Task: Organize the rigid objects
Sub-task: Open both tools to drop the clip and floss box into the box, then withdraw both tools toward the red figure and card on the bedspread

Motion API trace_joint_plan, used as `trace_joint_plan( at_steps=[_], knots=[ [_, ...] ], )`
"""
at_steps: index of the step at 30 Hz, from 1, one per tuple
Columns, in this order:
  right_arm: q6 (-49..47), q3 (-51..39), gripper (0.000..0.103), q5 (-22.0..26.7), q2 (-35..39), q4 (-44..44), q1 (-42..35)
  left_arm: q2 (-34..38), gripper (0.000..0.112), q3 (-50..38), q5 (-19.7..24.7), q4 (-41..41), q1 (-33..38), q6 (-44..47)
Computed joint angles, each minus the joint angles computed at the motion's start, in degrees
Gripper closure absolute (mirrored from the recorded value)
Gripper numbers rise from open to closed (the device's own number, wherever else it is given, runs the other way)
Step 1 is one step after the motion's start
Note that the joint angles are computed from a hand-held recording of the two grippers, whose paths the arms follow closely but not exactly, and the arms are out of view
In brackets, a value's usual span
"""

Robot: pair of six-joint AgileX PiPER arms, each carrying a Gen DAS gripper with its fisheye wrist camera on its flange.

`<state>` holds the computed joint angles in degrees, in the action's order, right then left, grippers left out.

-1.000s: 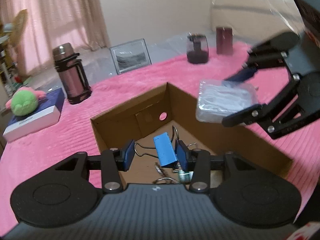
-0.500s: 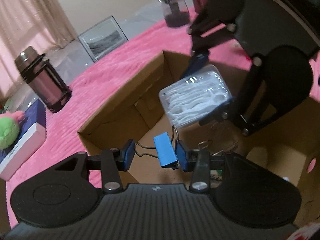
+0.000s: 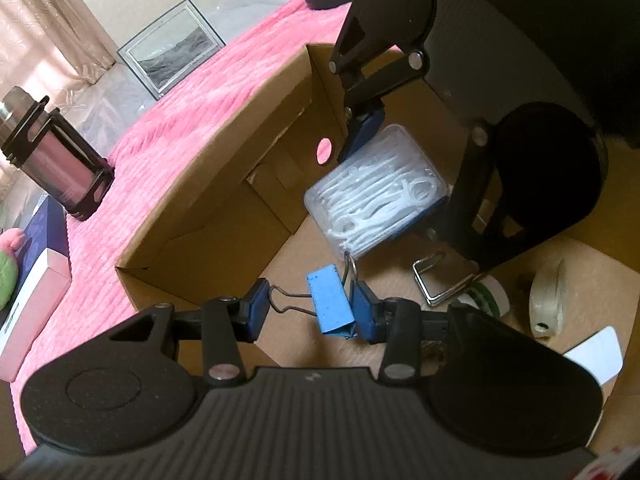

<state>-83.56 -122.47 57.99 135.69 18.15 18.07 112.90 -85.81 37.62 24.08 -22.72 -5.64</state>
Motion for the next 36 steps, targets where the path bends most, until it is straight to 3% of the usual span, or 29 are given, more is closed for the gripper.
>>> trace_joint_plan(
  at_steps=[8,13,22,30,36],
  knots=[
    [0.6,-1.5,0.051,0.9,1.2,0.3,-0.2,1.6,0.073,-1.8,1.4,-0.6,0.2,0.6],
    [-1.0,2.7,0.051,-2.4,-1.0,2.1,-0.4,2.4,0.072,-3.2,2.9,-0.2,0.1,-0.6],
    [-2.2,8.2,0.051,-3.6,-5.7,9.8,-3.2,0.0,0.071,-0.1,0.6,0.7,0.4,-5.0],
    [-7.4,21.1,0.051,-5.8,-16.1,20.1,-7.5,-7.4,0.071,5.8,-2.3,6.8,-2.4,-20.2],
    [-8.9,29.4,0.051,-1.7,-24.9,29.9,-14.0,-14.1,0.071,8.9,0.3,14.5,-9.0,-37.5]
  ],
)
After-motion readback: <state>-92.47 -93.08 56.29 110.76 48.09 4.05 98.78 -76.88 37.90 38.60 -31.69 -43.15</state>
